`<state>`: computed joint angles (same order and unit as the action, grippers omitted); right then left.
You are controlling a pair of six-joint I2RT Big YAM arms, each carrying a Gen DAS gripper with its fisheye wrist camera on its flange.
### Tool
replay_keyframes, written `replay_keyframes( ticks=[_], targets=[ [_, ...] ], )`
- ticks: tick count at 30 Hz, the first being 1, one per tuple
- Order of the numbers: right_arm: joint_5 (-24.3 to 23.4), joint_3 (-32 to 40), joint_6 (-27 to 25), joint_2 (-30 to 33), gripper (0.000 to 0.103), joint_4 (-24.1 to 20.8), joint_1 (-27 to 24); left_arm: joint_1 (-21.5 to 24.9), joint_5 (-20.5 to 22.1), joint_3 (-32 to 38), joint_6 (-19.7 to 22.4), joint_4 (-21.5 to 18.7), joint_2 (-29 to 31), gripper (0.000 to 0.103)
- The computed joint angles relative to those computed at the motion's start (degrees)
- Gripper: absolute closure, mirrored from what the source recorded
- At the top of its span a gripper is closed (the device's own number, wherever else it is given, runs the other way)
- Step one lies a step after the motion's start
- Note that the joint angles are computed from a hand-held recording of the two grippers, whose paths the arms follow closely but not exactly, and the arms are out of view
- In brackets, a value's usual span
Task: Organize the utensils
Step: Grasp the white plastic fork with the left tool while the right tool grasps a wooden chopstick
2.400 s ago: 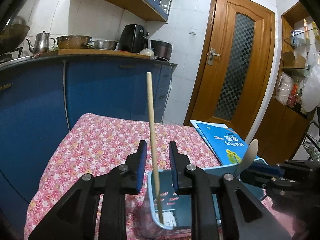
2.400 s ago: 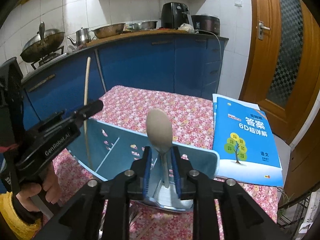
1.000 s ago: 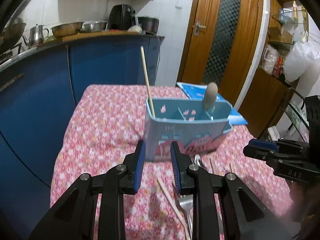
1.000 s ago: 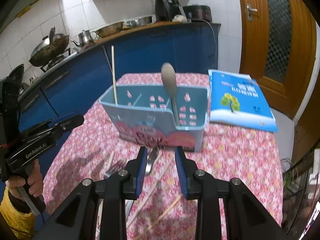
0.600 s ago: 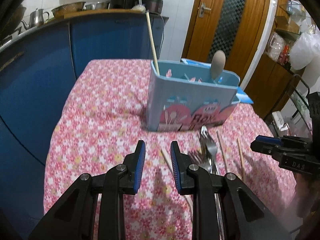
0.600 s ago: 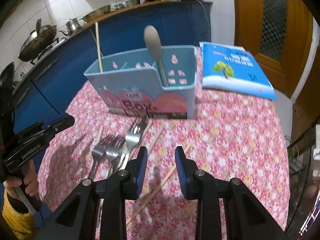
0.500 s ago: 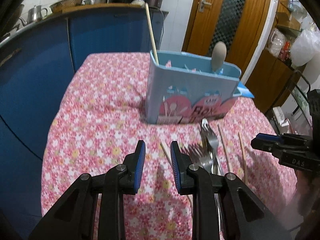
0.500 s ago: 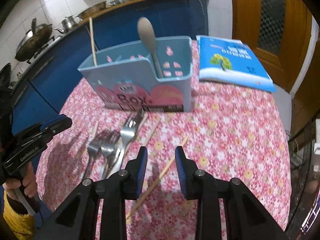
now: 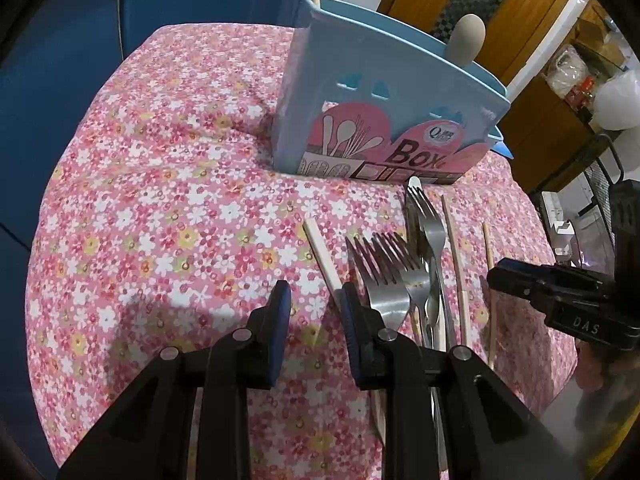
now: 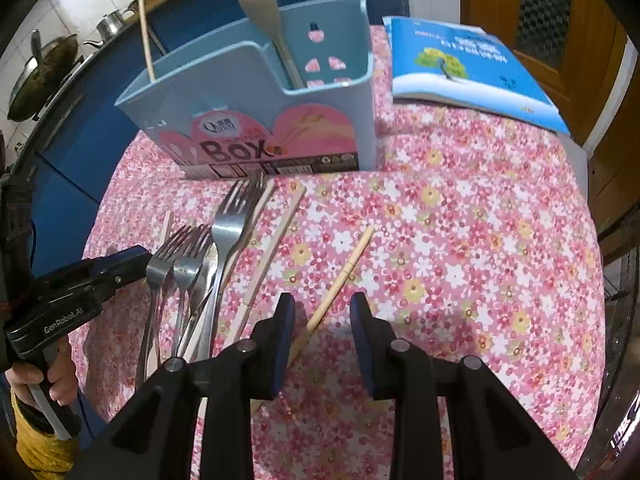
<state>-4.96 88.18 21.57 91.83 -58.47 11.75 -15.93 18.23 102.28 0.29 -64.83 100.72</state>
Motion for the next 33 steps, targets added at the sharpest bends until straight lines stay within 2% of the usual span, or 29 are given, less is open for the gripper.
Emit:
replay_keyframes(
  ticks=[4,7,14,16,19,23,25,27,29,33],
  targets=[
    [-0.35,1.53,-0.23,1.35,0.072,-1.67,-0.15,-0.70,-0.76,2.31,-0.01,-1.76,1.58,0.078],
    [-0.55,2.69,-0.30,2.17,0.072,-3.04,-0.11,-0.92,-0.81,5.03,0.36,-4.64,3.32,0.078],
    [-1.14,8.05,-1.83,5.80,0.071,-8.53,-0.36,-3.02,-5.15,12.26,2.63,-10.85,7.75,0.078],
    [-1.15,9.61,-2.32,6.85,0.071,-10.32,-0.31,-3.36,-5.16,14.71,2.48,-12.55,9.28,0.078],
    [-0.97,11.48,-2.99,8.11,0.071,-12.45,-0.15,-3.31,-4.03,17.43,1.89,-14.25,10.99,0.088],
    [-0.64,14.01,-3.99,9.72,0.072,-14.79,0.01,-2.80,-1.94,21.67,1.24,-17.10,13.64,0.092],
    [-0.54,15.21,-3.94,10.64,0.080,-15.40,0.17,-2.23,-1.32,24.17,1.40,-19.05,14.96,0.092],
    [0.04,15.85,-4.06,11.10,0.087,-15.87,0.25,-1.91,-0.66,25.19,0.62,-19.70,15.52,0.093],
    [-0.05,15.69,-4.02,11.06,0.088,-15.54,0.25,-1.18,0.32,24.12,-0.01,-19.11,14.89,0.093],
    [-0.60,12.82,-3.79,9.17,0.095,-13.13,0.08,0.10,2.54,18.86,-0.73,-15.11,11.46,0.094]
  ],
)
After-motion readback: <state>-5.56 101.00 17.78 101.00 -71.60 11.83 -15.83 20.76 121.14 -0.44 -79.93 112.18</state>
